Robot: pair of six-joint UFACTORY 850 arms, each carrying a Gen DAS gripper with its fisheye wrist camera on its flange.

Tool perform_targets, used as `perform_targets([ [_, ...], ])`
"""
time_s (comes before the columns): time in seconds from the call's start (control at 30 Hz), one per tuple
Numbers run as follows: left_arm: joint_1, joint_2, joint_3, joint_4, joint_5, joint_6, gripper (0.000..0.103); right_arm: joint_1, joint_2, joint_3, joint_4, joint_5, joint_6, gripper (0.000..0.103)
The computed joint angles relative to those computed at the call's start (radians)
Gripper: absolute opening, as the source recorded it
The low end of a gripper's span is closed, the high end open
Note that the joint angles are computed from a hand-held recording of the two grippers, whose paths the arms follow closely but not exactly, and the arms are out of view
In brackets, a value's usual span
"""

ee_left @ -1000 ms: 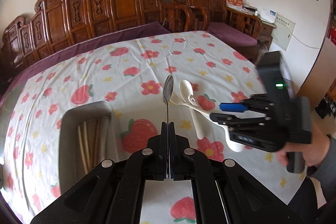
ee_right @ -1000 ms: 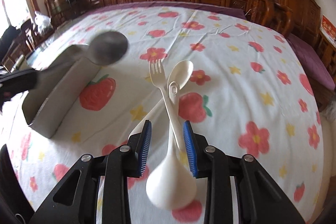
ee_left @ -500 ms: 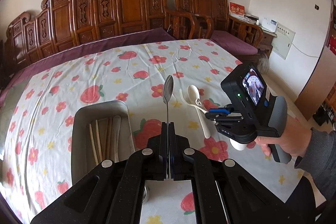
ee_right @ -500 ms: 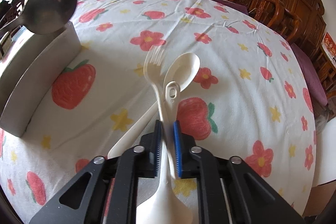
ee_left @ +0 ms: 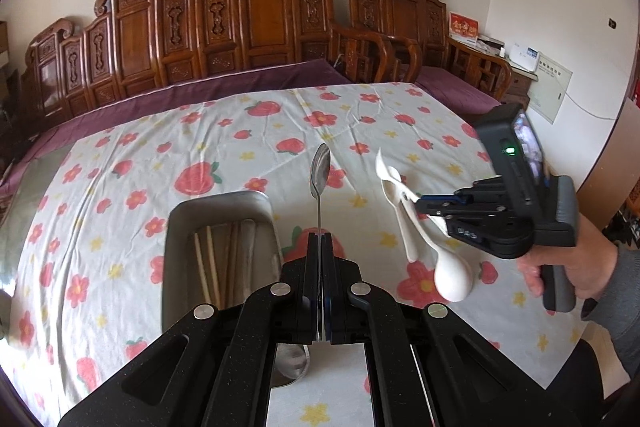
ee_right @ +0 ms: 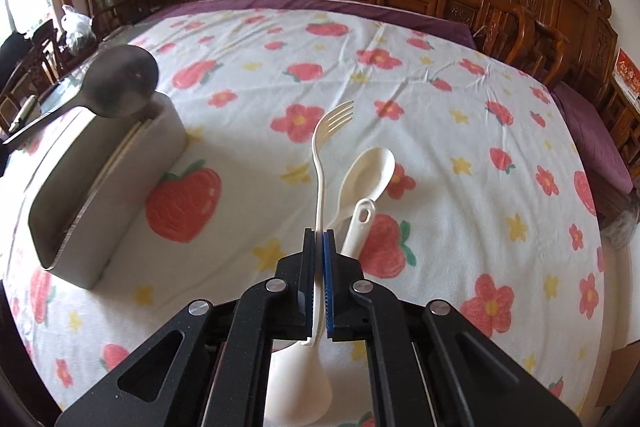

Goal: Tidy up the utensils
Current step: 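Lift the white plastic spoon with the right tool while the left tool holds its spoon, then lower the metal spoon into the tray and open the left tool while the right tool carries a white fork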

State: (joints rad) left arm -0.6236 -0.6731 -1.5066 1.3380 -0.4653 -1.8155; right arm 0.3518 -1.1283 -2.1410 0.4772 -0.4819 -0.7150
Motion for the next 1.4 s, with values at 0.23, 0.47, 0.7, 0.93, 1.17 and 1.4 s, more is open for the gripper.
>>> perform_targets([
  [0.23,0.012,0.035,0.057,0.017,-0.034,-0.036,0.001,0.014,0.103,0.142,0.133,0.048,-0.125,0.005],
  [0.47,0.032,0.051,0.108,0.001,-0.066,-0.056,0.001,0.038,0.170,0.228,0.279,0.048,-0.265,0.005],
  [0.7,0.057,0.053,0.141,-0.014,-0.070,-0.084,0.001,0.070,0.216,0.292,0.364,0.037,-0.356,0.005],
  [0.93,0.081,0.031,0.140,-0.049,-0.055,-0.078,0.001,0.093,0.234,0.323,0.412,0.016,-0.388,0.005],
  [1.17,0.093,0.005,0.115,-0.081,-0.040,-0.051,0.001,0.108,0.245,0.339,0.433,0.005,-0.401,0.005],
  [1.4,0.098,0.001,0.101,-0.115,-0.019,-0.008,0.002,0.111,0.243,0.339,0.436,-0.007,-0.384,0.005],
])
